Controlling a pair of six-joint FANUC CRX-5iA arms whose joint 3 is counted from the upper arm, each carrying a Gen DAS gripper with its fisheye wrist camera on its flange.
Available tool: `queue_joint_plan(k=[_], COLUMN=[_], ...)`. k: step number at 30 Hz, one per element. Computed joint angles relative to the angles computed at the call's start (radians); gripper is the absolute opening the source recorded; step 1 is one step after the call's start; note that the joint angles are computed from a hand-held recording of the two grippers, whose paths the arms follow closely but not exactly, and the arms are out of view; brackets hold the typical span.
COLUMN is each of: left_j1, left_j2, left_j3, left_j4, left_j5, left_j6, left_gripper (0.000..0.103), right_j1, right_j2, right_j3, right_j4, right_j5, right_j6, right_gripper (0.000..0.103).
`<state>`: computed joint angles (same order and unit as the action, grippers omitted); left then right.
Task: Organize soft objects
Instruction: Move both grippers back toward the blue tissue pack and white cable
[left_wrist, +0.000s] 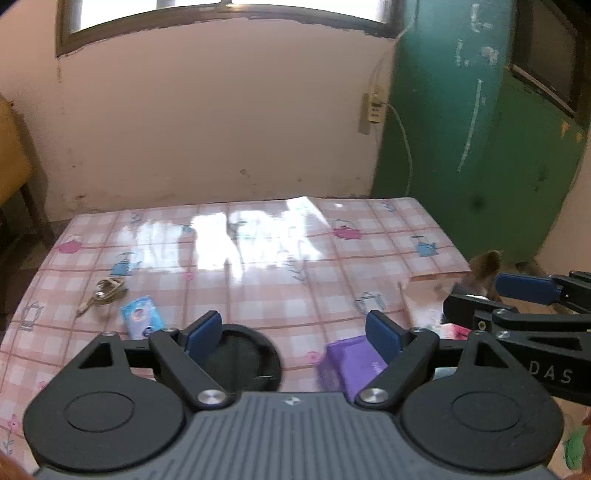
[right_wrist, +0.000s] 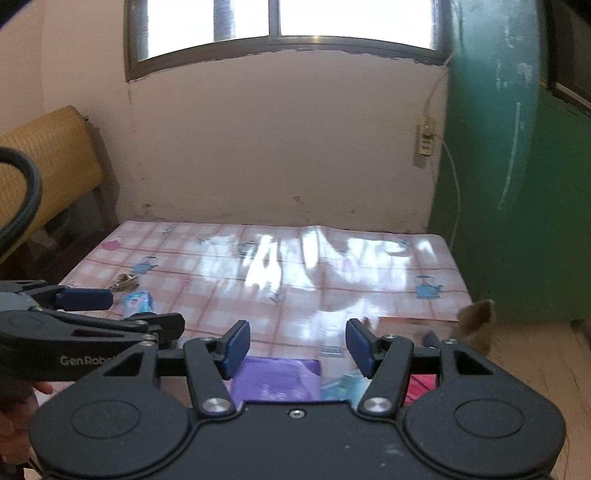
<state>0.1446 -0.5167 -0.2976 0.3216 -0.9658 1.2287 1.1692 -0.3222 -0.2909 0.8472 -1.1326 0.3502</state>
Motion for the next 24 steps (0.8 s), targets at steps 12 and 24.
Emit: queue_joint_plan(k=[12, 24], left_j1=[0.186, 0.28], left_j2=[-0.002, 0.118], left_j3=[-0.017, 0.014], left_j4=[0.068, -0.041], left_j5=[-0.024, 0.047], left_j6=[-0.083, 0.014], left_gripper=[0.087, 0.095], right_j1=[-0.018, -0.047], right_j2=[0.15, 0.225], right_j3=[0.127, 0.203], right_j4=[-0.048, -0.073], right_j5=[0.105, 0.215], right_j6=[0.078, 0.135], right_gripper=[0.07, 0.07])
